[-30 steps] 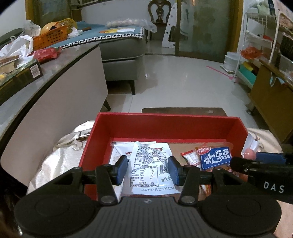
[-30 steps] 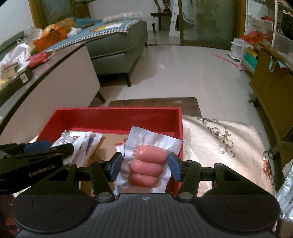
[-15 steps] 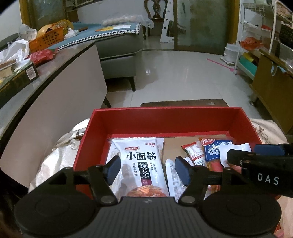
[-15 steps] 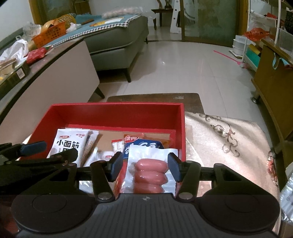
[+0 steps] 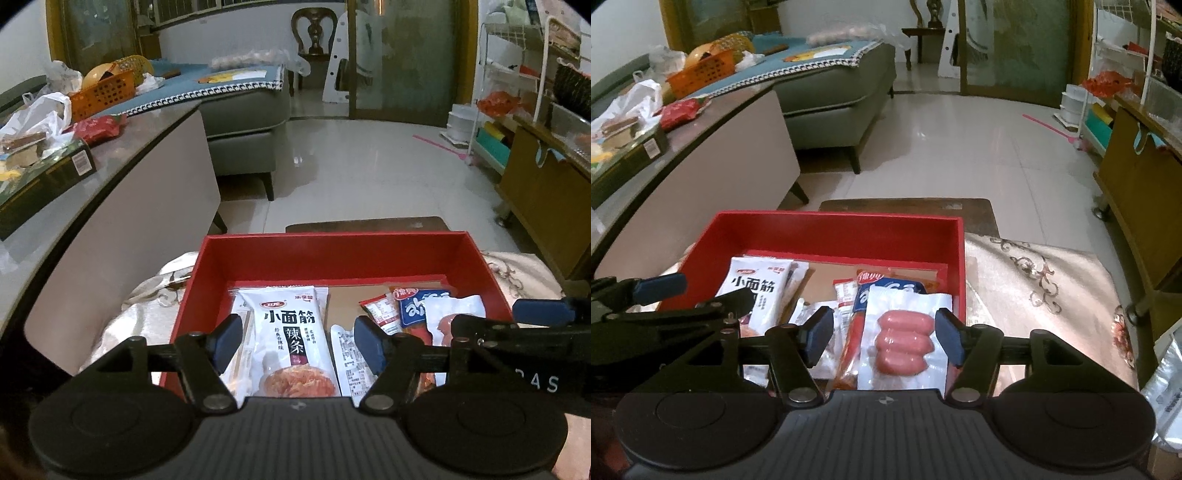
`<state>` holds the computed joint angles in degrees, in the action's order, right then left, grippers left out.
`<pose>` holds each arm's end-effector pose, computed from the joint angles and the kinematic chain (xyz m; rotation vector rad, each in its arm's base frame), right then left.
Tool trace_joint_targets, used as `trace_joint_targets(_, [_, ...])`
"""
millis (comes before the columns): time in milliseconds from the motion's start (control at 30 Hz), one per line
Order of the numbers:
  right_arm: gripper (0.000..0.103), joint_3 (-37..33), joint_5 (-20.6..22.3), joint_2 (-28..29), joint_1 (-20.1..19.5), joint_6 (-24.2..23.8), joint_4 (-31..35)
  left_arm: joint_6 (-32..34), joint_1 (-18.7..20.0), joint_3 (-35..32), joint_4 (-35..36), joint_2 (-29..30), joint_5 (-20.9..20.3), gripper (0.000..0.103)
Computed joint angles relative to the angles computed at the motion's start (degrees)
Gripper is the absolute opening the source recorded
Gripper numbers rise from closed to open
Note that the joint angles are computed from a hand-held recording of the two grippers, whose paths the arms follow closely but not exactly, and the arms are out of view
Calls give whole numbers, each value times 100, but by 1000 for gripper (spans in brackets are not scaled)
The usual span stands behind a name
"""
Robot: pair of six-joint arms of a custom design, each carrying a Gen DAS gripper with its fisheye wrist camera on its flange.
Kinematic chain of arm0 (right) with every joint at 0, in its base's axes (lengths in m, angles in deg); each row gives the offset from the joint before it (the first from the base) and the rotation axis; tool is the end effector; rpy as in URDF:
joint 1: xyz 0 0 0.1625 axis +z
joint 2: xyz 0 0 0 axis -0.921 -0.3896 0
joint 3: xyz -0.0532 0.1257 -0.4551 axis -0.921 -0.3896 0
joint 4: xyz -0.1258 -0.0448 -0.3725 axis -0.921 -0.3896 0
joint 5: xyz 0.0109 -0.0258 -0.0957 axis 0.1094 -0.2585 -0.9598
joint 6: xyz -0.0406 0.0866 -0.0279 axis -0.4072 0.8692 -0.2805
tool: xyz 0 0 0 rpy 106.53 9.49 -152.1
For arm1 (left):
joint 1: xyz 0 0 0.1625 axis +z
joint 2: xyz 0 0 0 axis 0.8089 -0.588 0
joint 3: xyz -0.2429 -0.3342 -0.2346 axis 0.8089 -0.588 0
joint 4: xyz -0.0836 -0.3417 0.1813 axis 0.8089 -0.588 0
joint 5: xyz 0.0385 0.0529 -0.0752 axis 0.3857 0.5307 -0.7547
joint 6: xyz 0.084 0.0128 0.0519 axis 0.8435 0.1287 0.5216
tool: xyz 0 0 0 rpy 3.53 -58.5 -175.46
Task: Organize snacks
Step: 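Open both tools to release the packets into the tray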
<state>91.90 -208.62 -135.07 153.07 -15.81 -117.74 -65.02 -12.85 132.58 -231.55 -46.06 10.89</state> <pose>0.0395 -0.6171 0.3464 0.1211 -2.2464 0.9501 -0.4427 -0.6624 -0.0569 0.7714 2.2674 -0.7472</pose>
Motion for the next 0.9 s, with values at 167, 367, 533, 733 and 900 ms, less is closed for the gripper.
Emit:
trace_joint_targets(167, [71, 210, -10, -121, 70, 53, -100, 3, -78, 370, -244, -205, -11, 61])
trace_joint_targets(367, [71, 490, -9, -265, 154, 82, -206, -29, -179, 824, -450, -460, -5, 61])
trace_joint_targets(533, [72, 725, -54, -344, 232, 53, -300, -119, -258, 1173, -529, -659, -11, 61])
trace_joint_targets(733, [72, 1000, -101, -460, 332, 41, -448, -171, -337, 1522, -671, -853, -34, 61])
trace_joint_targets(900, [72, 1232, -102, -559, 431, -21, -665, -360, -401, 1815, -757, -1032, -96, 61])
